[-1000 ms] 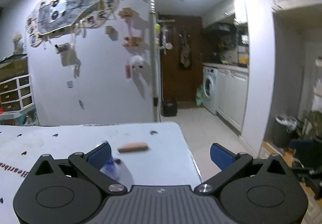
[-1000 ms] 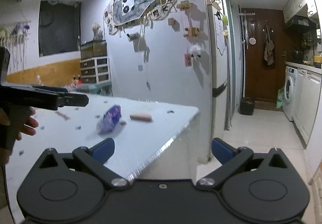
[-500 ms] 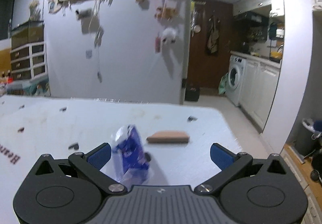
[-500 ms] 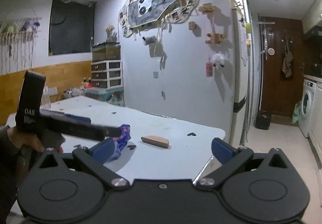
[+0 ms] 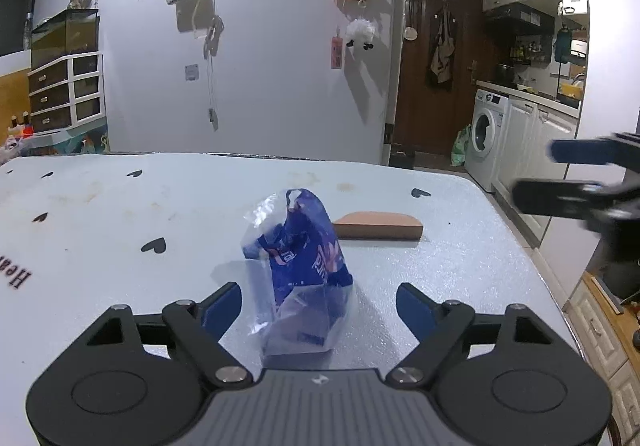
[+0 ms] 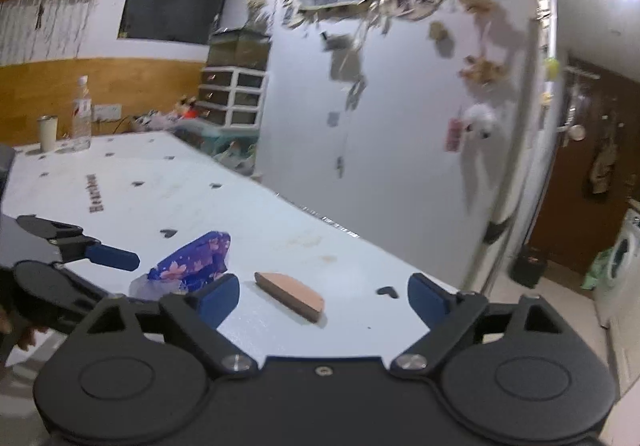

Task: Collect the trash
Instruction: 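Move the left gripper to the blue floral bag while the right gripper approaches the tan cardboard wedge, then grasp the tan cardboard wedge with the right gripper while the left gripper grasps the blue floral bag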

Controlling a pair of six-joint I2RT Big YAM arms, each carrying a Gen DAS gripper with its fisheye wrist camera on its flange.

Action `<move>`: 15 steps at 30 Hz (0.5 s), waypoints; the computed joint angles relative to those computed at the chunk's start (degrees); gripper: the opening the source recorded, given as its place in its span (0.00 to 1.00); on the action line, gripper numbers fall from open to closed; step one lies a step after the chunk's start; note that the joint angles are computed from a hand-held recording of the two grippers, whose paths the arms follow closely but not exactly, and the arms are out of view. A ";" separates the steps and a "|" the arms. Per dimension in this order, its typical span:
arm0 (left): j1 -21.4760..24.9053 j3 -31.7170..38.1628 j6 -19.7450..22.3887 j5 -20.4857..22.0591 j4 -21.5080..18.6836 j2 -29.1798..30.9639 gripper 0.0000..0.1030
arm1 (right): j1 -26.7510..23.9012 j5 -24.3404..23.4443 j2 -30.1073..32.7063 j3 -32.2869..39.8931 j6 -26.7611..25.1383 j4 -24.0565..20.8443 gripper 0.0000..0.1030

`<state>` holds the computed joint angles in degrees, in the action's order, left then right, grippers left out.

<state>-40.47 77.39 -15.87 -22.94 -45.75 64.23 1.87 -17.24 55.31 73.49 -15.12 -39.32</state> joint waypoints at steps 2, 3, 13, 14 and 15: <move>0.13 -0.35 -0.15 0.07 0.79 -0.15 0.78 | 0.47 -1.18 2.47 1.15 -0.38 -0.23 0.86; -0.13 -0.43 -0.39 -0.25 1.06 -0.11 0.75 | 0.97 -1.06 3.87 1.70 -0.79 -0.08 0.85; -0.02 -0.16 -0.75 -1.35 1.17 0.58 0.62 | 4.41 2.54 15.06 8.28 -8.43 -4.43 0.61; -0.09 -0.23 -0.61 -1.33 1.42 0.51 0.62 | 4.56 2.65 15.84 8.81 -8.50 -5.07 0.57; -0.14 -0.30 -0.48 -1.30 1.71 0.50 0.62 | 4.62 2.49 16.44 9.21 -8.63 -5.57 0.56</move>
<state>-40.61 77.08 -16.35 -24.24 -44.04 64.73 6.49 -14.75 71.75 82.70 -23.76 -44.89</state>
